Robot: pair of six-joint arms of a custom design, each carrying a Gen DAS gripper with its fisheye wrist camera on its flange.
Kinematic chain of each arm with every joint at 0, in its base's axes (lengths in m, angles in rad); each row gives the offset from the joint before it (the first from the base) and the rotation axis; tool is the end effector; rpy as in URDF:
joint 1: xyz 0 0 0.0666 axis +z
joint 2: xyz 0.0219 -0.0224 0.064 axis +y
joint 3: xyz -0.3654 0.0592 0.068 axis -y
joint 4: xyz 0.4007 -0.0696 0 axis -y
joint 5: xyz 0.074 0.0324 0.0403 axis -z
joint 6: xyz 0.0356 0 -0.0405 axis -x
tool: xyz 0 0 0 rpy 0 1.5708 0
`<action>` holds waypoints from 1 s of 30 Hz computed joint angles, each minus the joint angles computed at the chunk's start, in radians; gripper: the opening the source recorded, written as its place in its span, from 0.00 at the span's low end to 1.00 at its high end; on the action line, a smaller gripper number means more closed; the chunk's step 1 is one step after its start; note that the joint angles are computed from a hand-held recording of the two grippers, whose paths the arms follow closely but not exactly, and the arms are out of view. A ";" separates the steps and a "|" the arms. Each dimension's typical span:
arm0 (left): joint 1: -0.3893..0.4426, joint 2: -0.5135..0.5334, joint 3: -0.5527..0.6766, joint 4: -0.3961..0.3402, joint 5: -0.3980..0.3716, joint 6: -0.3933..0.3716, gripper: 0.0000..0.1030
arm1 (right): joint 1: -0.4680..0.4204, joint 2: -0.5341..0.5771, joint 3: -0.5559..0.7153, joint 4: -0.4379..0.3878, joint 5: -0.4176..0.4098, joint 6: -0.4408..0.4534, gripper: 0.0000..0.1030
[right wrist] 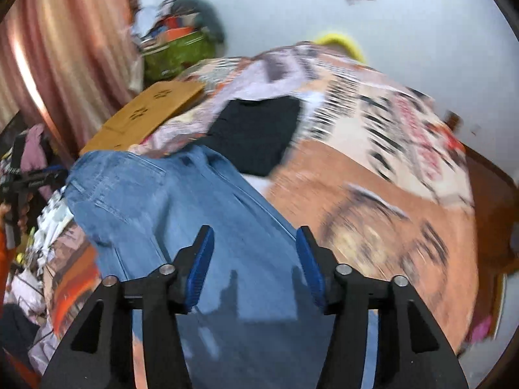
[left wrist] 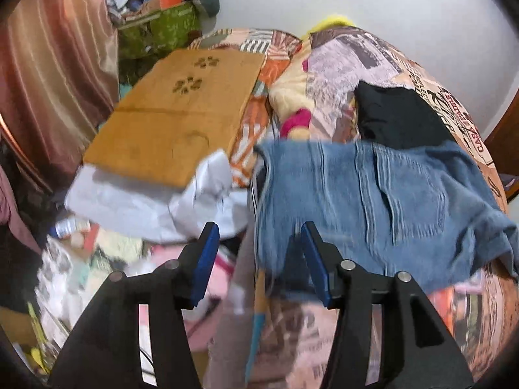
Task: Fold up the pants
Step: 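Grasp the jeans waistband with the left gripper and lift it up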
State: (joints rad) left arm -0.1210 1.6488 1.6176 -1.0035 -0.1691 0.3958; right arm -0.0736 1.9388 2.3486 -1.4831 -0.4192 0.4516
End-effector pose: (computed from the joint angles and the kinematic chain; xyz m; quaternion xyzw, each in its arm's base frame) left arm 0.5707 -0.0638 0.3832 -0.1538 0.9487 0.0113 0.2759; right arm 0.6343 -0.0326 0.5130 -0.2284 0.9215 0.1322 0.2849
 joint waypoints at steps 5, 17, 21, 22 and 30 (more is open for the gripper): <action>-0.010 -0.053 -0.126 0.056 0.061 0.071 0.51 | -0.098 -0.146 -0.221 0.081 0.049 -0.073 0.49; -0.031 -0.101 -0.210 0.091 0.086 0.113 0.51 | -0.292 -0.270 -0.423 0.136 0.147 -0.221 0.49; -0.021 -0.079 -0.199 0.092 0.135 0.149 0.51 | -0.333 -0.276 -0.445 0.156 0.153 -0.264 0.49; -0.014 -0.068 -0.190 0.100 0.158 0.166 0.51 | -0.339 -0.277 -0.449 0.160 0.150 -0.274 0.49; -0.008 0.051 -0.090 0.067 0.145 0.207 0.41 | -0.379 -0.292 -0.480 0.203 0.157 -0.307 0.49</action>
